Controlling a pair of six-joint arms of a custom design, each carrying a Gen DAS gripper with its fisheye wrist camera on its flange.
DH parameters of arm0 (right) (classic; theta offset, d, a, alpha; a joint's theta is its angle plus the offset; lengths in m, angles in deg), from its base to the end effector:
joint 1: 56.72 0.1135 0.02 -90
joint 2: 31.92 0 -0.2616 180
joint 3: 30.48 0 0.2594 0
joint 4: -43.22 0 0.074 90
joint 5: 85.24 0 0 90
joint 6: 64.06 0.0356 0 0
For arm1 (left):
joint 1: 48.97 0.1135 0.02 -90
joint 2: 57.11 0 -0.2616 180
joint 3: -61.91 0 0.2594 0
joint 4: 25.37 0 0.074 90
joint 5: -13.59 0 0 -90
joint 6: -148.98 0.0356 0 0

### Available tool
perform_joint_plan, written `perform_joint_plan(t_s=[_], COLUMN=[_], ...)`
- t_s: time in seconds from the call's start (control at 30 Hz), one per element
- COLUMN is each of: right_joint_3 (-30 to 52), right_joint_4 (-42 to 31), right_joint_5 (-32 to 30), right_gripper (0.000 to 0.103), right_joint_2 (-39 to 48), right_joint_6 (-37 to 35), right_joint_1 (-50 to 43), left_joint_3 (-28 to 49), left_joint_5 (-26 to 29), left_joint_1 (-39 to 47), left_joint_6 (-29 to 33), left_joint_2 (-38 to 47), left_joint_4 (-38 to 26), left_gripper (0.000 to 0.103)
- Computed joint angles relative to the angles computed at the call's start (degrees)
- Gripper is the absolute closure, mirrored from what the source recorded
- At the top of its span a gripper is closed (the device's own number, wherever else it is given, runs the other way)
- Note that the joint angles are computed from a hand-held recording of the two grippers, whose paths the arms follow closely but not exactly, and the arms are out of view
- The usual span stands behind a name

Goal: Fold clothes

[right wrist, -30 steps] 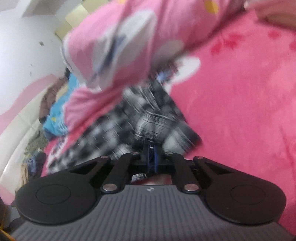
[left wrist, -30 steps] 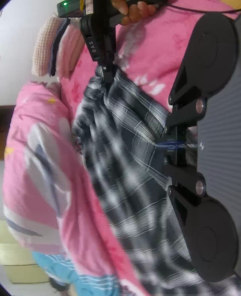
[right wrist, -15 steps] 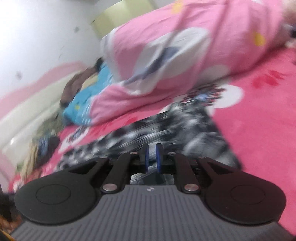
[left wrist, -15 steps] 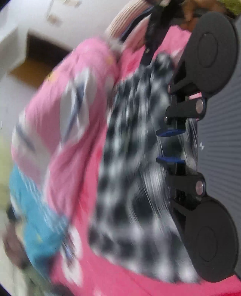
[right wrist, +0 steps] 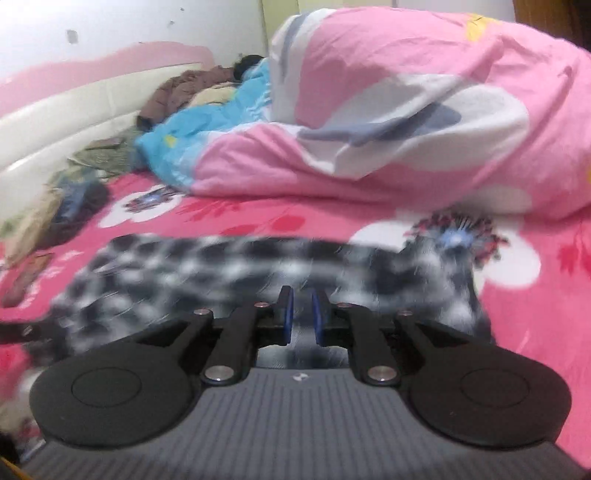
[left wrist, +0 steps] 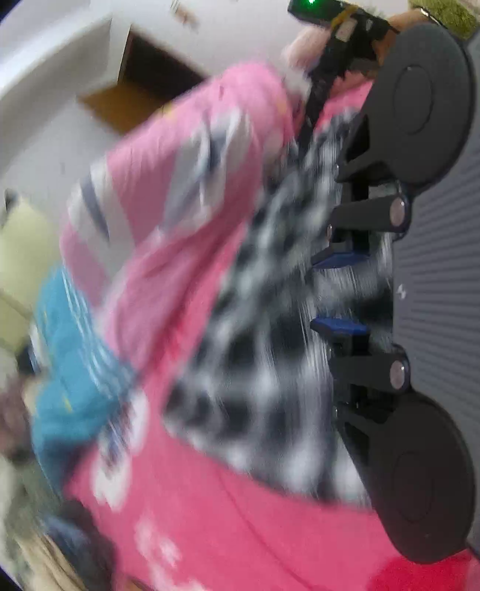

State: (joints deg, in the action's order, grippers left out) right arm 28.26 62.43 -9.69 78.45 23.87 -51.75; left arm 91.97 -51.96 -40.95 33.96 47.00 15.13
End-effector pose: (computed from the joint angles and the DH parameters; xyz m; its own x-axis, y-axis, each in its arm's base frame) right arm 0.3615 0.0404 0.0972 -0.5231 -0.0806 -0.8484 -0.3128 0.9442 0.1032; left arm 0.2434 0.0194 0.0590 -0.5867 -0.4715 -0.6585 -0.0370 0.8278 -0.5598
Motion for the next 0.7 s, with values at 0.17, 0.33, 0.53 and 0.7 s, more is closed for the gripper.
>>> perform_joint_plan(t_s=[0.17,0.33,0.53,0.7], right_joint_3=[14.83,15.37,35.14,25.56], right_joint_4=[-10.38,-11.06,-25.27,-21.28], right_joint_5=[3.42,5.71,11.06,11.68], right_gripper=[0.101,0.098,0.103,0.097], right_joint_2=[12.83,8.18,21.09,10.21], right_joint_6=[4.92,4.4,5.78,3.02], right_joint_1=[-3.65,-0.7,-0.05,7.88], left_joint_3=[-0.2,1.2,-1.41,-4.89], left_joint_5=[10.15,13.28,14.49,14.38], left_joint_1=[7.39,8.82,10.83,12.2], left_joint_6=[-4.23,-4.56,-1.51,2.77], left_joint_2=[10.61,12.48,10.63,7.96], left_joint_4=[11.43,11.96,12.91,15.66], left_gripper=[0.095,0.095,0.094,0.076])
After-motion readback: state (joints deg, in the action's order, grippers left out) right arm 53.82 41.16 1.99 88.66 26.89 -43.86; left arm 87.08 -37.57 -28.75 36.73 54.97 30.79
